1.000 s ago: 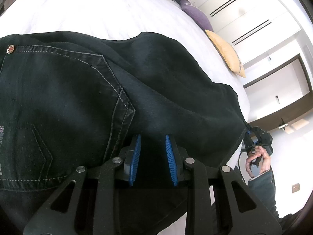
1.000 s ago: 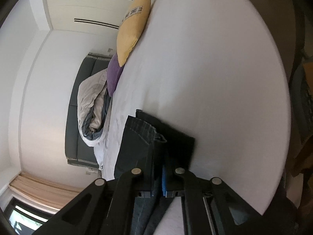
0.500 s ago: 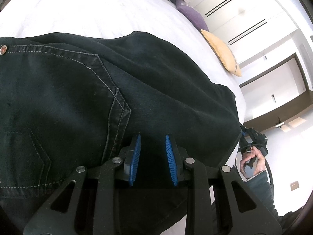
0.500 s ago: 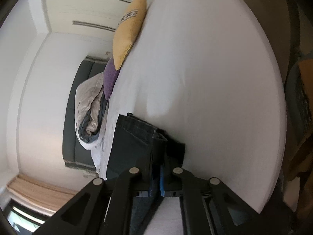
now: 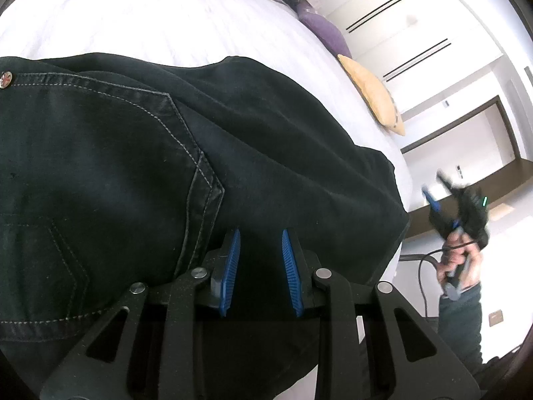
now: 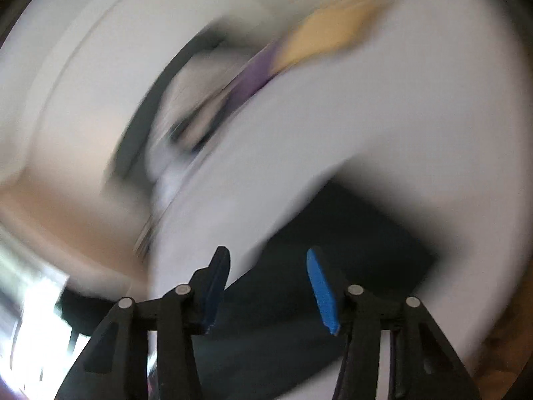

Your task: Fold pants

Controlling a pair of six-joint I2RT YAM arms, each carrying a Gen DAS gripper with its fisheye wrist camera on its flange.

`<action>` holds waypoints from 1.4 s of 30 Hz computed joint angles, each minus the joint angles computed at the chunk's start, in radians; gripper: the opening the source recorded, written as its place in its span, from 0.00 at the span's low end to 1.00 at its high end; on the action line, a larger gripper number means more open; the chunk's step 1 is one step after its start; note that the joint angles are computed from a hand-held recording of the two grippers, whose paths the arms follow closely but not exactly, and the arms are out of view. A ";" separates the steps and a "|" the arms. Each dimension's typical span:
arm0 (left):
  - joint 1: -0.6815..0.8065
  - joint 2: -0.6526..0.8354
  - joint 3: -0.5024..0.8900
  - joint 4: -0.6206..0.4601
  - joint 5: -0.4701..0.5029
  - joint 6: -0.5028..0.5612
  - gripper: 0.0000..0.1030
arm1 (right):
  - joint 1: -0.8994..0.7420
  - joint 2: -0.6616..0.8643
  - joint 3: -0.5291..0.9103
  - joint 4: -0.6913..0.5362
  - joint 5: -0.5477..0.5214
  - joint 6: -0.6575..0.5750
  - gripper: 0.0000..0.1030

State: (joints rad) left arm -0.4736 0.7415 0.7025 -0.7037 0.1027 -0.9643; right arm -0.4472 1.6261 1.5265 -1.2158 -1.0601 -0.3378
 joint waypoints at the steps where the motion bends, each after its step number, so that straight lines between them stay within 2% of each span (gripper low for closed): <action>1: -0.003 -0.008 -0.005 -0.001 -0.003 -0.004 0.24 | 0.126 0.006 0.019 -0.084 -0.004 -0.066 0.50; 3: 0.001 -0.022 -0.010 -0.007 0.001 -0.001 0.24 | 0.318 -0.012 -0.002 -0.062 0.032 -0.031 0.50; 5: 0.016 -0.035 -0.015 -0.011 0.019 0.007 0.24 | 0.486 0.051 0.014 -0.050 0.052 -0.001 0.50; 7: 0.039 -0.051 -0.023 -0.014 0.041 0.019 0.24 | 0.557 0.126 0.024 -0.018 0.097 0.046 0.50; 9: 0.065 -0.075 -0.033 -0.019 0.064 0.036 0.24 | 0.591 0.224 0.052 0.005 0.208 0.094 0.48; 11: 0.094 -0.102 -0.054 -0.015 0.088 0.050 0.24 | 0.550 0.284 0.074 0.047 0.267 0.130 0.03; 13: 0.108 -0.134 -0.069 -0.022 0.097 0.059 0.24 | 0.483 0.301 0.084 0.108 0.283 0.192 0.00; 14: 0.118 -0.151 -0.078 -0.027 0.103 0.067 0.24 | 0.434 0.303 0.083 0.189 0.297 0.256 0.00; 15: 0.119 -0.164 -0.081 -0.034 0.103 0.069 0.24 | 0.380 0.299 0.074 0.271 0.333 0.345 0.00; 16: 0.119 -0.174 -0.082 -0.042 0.099 0.070 0.24 | 0.347 0.302 0.080 0.295 0.339 0.402 0.00; 17: 0.121 -0.189 -0.083 -0.055 0.100 0.072 0.24 | 0.329 0.278 0.086 0.305 0.376 0.448 0.04; 19: 0.118 -0.213 -0.085 -0.073 0.094 0.070 0.24 | 0.380 0.182 0.067 0.297 0.471 0.394 0.17; 20: 0.115 -0.229 -0.090 -0.078 0.090 0.067 0.24 | 0.403 0.157 0.059 0.280 0.441 0.372 0.23; 22: 0.117 -0.245 -0.097 -0.079 0.089 0.061 0.24 | 0.518 0.100 0.037 0.195 0.253 0.279 0.31; 25: 0.105 -0.275 -0.106 -0.093 0.081 0.050 0.24 | 0.749 0.081 0.026 0.140 0.201 0.198 0.32; 27: 0.118 -0.302 -0.109 -0.117 0.086 0.052 0.24 | 0.907 0.176 0.085 0.083 0.209 0.170 0.32; 29: 0.142 -0.325 -0.113 -0.137 0.101 0.058 0.24 | 0.986 0.301 0.167 0.100 0.287 0.222 0.31; 30: 0.140 -0.336 -0.113 -0.149 0.097 0.058 0.24 | 0.996 0.359 0.205 0.125 0.336 0.274 0.28; 31: 0.138 -0.352 -0.110 -0.171 0.090 0.061 0.24 | 0.984 0.417 0.241 0.155 0.353 0.325 0.06; 32: 0.129 -0.359 -0.107 -0.182 0.081 0.061 0.24 | 0.960 0.442 0.249 0.213 0.357 0.389 0.00; 34: 0.111 -0.377 -0.099 -0.208 0.063 0.065 0.24 | 0.902 0.429 0.229 0.347 0.414 0.533 0.00; 36: 0.097 -0.397 -0.086 -0.240 0.050 0.060 0.24 | 0.868 0.360 0.183 0.414 0.529 0.608 0.18; 37: 0.086 -0.398 -0.073 -0.255 0.039 0.058 0.24 | 0.855 0.316 0.144 0.429 0.536 0.600 0.34; 38: 0.070 -0.404 -0.055 -0.269 0.018 0.056 0.25 | 0.847 0.277 0.114 0.420 0.505 0.571 0.37; 40: 0.030 -0.428 -0.016 -0.297 -0.045 0.054 0.25 | 0.844 0.200 0.058 0.341 0.351 0.474 0.37; 41: 0.032 -0.432 -0.009 -0.301 -0.058 0.059 0.25 | 0.856 0.145 -0.005 0.315 0.262 0.419 0.44; 42: 0.083 -0.438 0.001 -0.322 -0.030 0.090 0.27 | 0.876 0.104 -0.063 0.298 0.203 0.365 0.48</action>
